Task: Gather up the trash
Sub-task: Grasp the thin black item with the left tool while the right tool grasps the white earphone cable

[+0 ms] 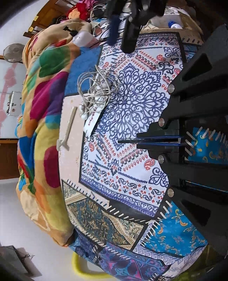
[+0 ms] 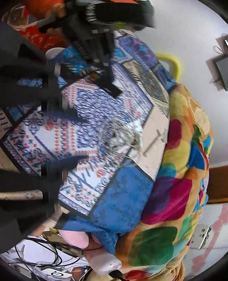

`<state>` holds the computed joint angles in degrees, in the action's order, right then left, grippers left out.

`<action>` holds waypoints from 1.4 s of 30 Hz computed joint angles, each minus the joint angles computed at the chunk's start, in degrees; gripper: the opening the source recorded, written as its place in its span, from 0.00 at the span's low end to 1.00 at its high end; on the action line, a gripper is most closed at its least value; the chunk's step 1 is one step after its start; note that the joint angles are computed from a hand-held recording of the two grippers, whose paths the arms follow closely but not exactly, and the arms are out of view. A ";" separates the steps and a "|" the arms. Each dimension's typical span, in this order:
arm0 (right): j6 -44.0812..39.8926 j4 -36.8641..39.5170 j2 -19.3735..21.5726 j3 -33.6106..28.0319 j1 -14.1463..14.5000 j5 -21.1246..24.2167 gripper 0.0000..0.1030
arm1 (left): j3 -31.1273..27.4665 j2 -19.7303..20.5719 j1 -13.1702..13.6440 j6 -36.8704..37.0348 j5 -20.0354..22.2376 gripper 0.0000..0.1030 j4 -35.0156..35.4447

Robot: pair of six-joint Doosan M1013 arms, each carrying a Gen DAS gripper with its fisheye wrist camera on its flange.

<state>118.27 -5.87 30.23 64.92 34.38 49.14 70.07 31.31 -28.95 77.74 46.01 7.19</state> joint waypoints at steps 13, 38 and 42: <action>0.13 7.38 6.69 -8.14 -2.98 0.55 0.68 | 0.23 0.45 0.92 0.26 -1.44 0.05 -3.38; 5.98 -9.43 0.24 -5.95 1.33 -0.93 0.07 | 2.71 -4.30 1.11 2.00 -2.04 0.09 -8.17; 7.60 -11.60 -1.00 -5.51 2.52 -1.20 0.07 | 3.98 -6.71 0.76 0.60 -3.18 0.09 -6.32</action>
<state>125.87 -17.47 29.23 59.41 36.90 47.94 74.05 24.60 -28.19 78.35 42.84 0.87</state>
